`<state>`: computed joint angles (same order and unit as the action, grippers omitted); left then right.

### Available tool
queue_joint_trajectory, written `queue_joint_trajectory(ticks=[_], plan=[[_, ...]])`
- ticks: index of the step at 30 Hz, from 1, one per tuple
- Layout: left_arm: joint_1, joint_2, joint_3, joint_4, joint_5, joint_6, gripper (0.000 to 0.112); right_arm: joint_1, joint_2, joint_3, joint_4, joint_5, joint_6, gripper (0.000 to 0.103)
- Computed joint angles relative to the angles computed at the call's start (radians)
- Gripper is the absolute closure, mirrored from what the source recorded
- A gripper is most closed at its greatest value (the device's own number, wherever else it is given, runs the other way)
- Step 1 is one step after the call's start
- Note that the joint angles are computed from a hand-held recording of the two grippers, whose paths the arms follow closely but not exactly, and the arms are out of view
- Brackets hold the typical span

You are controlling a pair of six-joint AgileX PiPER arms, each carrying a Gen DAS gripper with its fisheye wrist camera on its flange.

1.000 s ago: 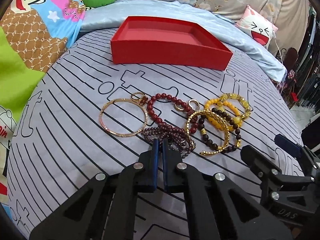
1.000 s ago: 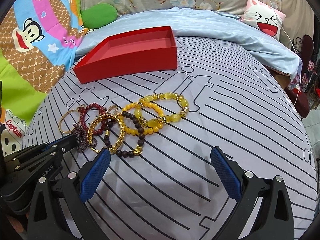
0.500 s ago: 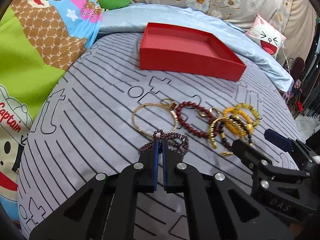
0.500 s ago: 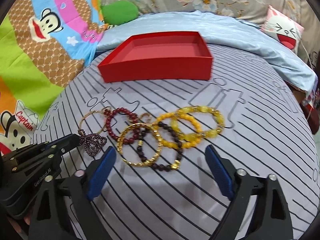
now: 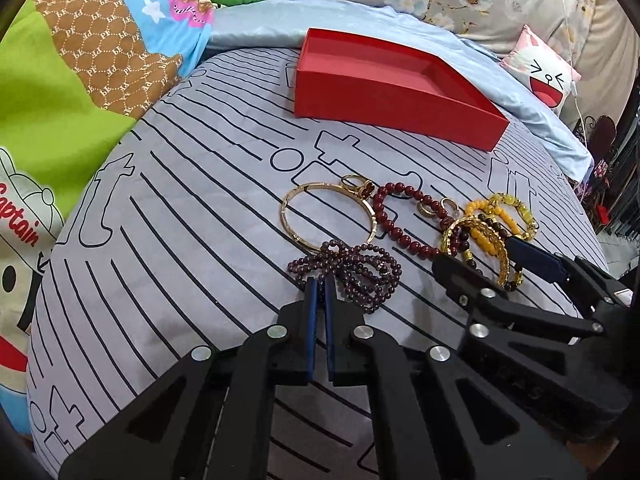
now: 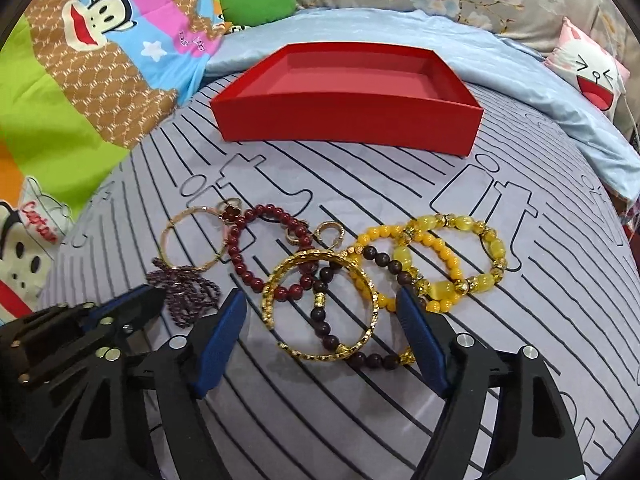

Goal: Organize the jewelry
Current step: 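Close the right gripper on the gold twisted bangle while the left holds the garnet bracelet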

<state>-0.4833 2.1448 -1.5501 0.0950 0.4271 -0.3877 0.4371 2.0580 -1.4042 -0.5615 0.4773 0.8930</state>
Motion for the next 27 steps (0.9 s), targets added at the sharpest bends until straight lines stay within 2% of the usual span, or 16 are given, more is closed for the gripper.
queue_joint_trajectory(ticks=[2,4,19,27], plan=[[0.001,0.001,-0.002,-0.008,0.000,0.006,0.109,0.003,0.000,0.001,-0.023,0.006,0.020,0.037],[0.001,0.000,0.001,-0.014,-0.003,0.010,0.109,0.000,-0.003,0.006,-0.026,-0.001,0.020,0.047],[-0.003,-0.051,-0.008,-0.065,0.007,0.073,0.109,-0.051,-0.106,0.101,0.076,-0.080,-0.046,0.047],[-0.015,-0.050,-0.117,-0.058,0.080,0.088,0.109,-0.084,-0.147,0.093,0.155,-0.072,-0.139,0.047]])
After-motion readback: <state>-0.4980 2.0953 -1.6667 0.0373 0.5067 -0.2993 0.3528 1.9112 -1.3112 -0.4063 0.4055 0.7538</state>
